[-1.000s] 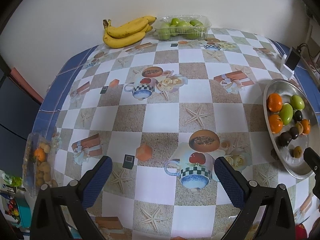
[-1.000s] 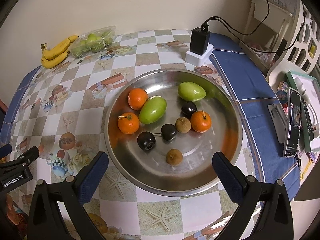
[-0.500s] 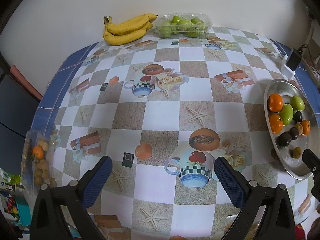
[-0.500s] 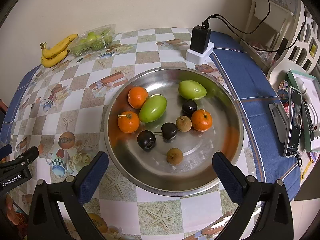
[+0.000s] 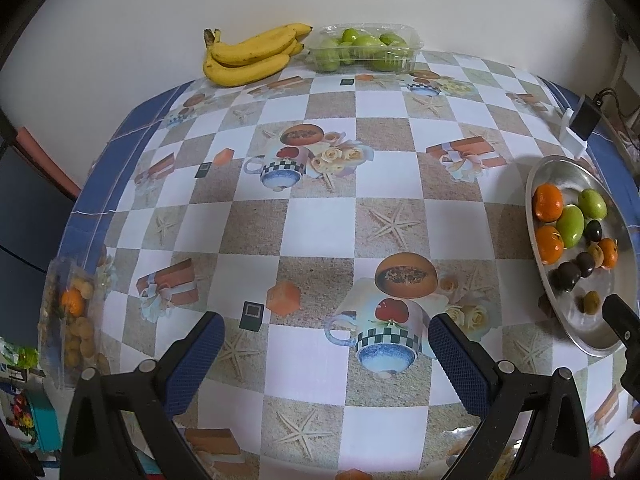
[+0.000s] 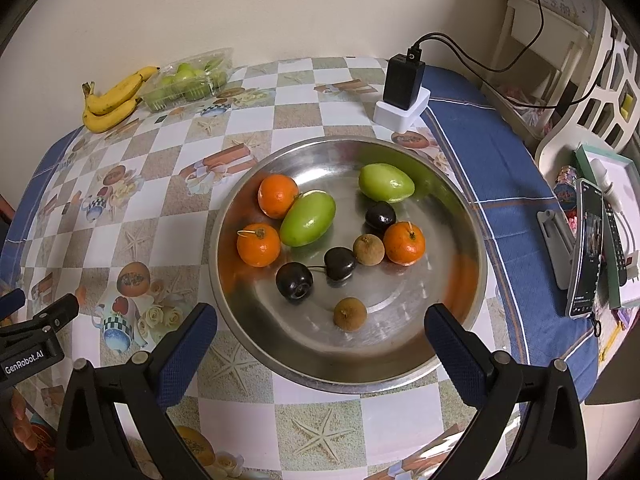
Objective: Organize fruits
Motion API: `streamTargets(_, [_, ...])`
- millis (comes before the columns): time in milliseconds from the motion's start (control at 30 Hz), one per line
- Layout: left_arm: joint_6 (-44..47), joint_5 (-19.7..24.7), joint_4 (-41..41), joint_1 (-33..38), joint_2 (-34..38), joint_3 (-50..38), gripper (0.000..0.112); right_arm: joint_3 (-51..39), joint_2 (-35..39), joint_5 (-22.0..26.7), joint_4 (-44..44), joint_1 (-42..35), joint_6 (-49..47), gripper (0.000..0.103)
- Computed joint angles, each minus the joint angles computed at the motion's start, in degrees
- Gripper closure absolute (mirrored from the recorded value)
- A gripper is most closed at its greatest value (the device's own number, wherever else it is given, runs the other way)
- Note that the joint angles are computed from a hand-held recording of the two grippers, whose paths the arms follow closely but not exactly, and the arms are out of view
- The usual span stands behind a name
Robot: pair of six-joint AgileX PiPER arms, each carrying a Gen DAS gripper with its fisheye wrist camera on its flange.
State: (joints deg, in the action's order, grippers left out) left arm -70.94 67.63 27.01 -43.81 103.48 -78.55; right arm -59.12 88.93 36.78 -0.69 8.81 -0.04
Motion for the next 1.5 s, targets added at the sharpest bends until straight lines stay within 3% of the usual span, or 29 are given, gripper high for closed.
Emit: streamTargets(1500, [2.3,-2.3,-1.1,0.1,-0.9,0.1,0.009,0.0,-0.6,0.0,-0.6,0.4,0.2,0.0])
